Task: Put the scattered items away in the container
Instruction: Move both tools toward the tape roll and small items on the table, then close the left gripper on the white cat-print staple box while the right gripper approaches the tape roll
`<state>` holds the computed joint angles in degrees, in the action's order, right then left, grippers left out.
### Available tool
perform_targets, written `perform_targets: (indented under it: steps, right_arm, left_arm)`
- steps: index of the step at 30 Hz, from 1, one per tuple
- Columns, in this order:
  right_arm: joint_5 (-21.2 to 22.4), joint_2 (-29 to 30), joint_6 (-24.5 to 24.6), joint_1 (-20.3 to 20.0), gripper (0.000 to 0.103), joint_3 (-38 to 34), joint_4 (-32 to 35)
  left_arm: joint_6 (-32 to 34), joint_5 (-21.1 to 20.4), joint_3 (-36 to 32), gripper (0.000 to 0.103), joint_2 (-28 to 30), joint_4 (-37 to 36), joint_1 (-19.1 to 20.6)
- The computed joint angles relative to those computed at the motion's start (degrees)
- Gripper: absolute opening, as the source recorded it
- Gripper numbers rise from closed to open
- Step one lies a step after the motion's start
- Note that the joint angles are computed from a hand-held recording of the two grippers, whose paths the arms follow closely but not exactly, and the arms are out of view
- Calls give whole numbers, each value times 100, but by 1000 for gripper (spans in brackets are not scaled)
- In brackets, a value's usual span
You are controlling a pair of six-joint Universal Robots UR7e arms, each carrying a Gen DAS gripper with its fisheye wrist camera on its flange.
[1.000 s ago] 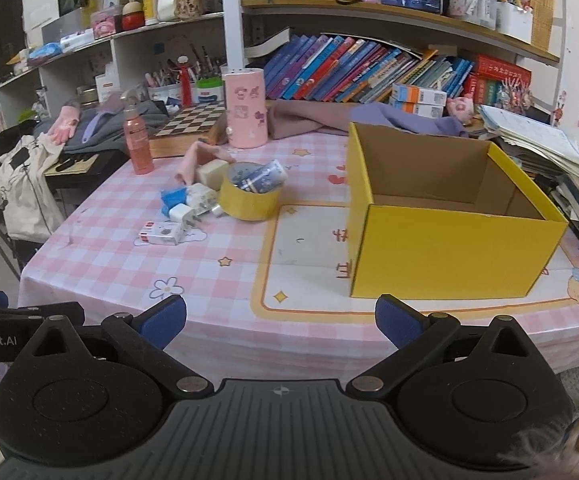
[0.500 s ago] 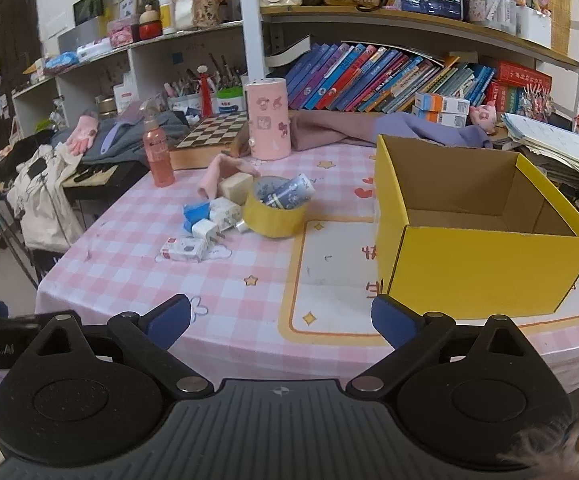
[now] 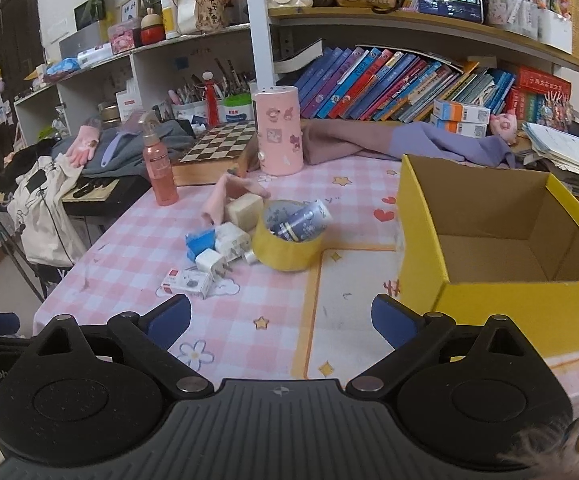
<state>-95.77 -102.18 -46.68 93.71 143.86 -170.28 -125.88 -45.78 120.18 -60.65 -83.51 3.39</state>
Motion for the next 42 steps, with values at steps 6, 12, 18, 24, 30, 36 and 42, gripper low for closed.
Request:
perform_targets:
  steps: [6, 12, 18, 24, 30, 36, 42]
  right_arm:
    - [-209, 747, 110, 184, 99, -327, -253]
    - [-437, 1433, 241, 293, 99, -708, -382]
    - [-694, 2032, 566, 342, 99, -1144, -295]
    - [-934, 2633, 816, 394, 99, -1546, -246]
    - [-1123, 3107, 975, 442, 100, -1904, -176]
    - [-1210, 3386, 1142, 436, 100, -2181, -11]
    - [-1186, 3589, 1197, 445, 100, -2361, 76]
  left_arm:
    - [416, 262, 88, 102, -68, -351, 353]
    - [1036, 481, 242, 102, -136, -1042, 794]
    - [1768, 649, 277, 100, -65, -1636, 1248]
    - [2313, 703, 300, 98, -54, -2059, 1653]
    - [2918, 845, 265, 96, 5, -2479, 1994]
    - [3491, 831, 309, 91, 66, -3086, 2254]
    - [3764, 819, 167, 71, 205, -2904, 2339]
